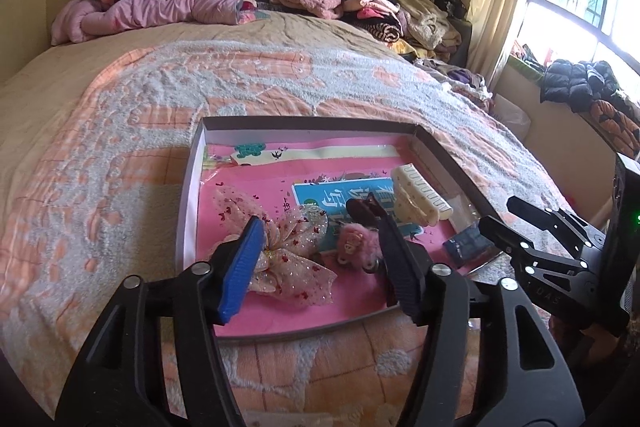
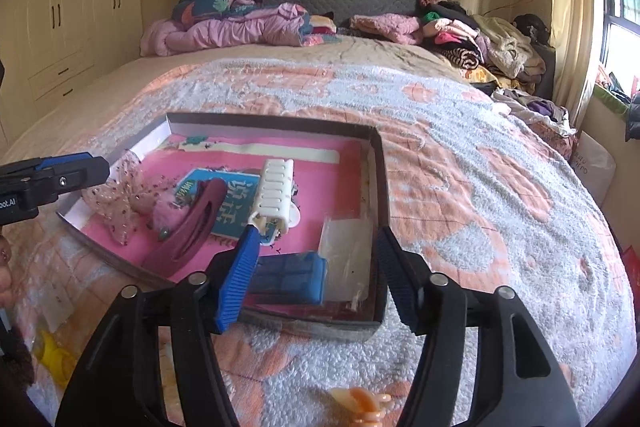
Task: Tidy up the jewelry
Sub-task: 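Lower the pom-pom clip and blue box into the tray and open both tools, then move the left tool to the yellow bangle packet while the right tool nears the orange spiral tie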
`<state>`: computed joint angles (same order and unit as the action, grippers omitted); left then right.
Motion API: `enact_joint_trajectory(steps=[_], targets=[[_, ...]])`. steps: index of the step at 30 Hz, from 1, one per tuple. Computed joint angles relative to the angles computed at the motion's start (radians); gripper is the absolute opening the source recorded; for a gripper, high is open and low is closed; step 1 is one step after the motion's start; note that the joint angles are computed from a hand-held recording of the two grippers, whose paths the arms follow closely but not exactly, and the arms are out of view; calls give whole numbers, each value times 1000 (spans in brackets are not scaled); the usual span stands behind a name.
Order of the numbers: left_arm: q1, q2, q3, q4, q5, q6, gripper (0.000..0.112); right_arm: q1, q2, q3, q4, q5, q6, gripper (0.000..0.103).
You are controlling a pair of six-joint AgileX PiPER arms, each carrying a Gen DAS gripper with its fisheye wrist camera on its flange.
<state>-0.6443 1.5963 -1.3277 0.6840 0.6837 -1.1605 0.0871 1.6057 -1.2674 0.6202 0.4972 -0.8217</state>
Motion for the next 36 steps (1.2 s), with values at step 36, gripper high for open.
enact_joint_trajectory(steps=[36], targets=[[-347,-196,83,387,362,-362,92,-168,-428,243,444,73,-384,97]])
